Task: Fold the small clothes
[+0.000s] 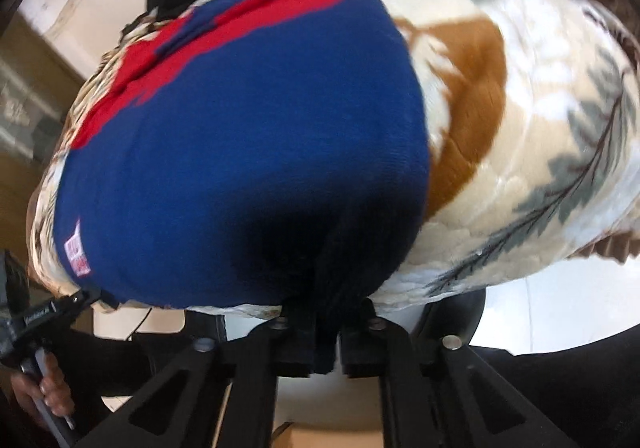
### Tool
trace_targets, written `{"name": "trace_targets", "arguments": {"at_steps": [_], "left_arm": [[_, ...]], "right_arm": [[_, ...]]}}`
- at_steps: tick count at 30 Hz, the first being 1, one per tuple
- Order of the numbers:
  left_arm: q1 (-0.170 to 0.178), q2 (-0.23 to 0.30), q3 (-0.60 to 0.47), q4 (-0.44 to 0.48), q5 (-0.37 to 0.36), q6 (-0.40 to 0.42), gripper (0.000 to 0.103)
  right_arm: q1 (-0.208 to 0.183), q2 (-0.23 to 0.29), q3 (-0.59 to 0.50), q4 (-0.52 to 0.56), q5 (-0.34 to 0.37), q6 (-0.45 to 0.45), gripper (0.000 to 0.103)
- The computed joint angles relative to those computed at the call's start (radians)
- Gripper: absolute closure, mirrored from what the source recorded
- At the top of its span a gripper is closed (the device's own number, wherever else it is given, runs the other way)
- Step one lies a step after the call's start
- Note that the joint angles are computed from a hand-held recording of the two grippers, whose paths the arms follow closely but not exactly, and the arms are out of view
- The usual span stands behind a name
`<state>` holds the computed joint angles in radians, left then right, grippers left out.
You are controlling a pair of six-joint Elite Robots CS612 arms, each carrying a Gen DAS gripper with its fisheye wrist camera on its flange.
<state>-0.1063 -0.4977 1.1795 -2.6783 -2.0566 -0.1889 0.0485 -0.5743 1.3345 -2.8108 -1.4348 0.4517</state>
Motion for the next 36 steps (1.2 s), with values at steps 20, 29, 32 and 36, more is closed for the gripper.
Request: {"name": "trace_targets", "arguments": {"at_steps": [20,29,32,36], "left_arm": [[0.015,-0.022,-0.029,0.170,0.111,0.037,0.031],[-0.011,0.003,-0.061,0.184,0.135,0.023,0.031],[-0.007,0.005,-0.056,0.151,0.095,0.025,0.039],[0.004,-0.001,-0.041,0.129,0.055,0.039,0.073]], "right_arm": [[-0.038,-0.059,0.078,-0.115,0.152,0.058,0.093],[-0.063,-0.046,0.110,-0.098,0.134,0.209,0.031],[-0.061,-0.042,0.108,-0.125,0.101,0.219,0.031],[-0.063,-0.010,0.066,-0.087,0.128,0.226,0.031]]}}
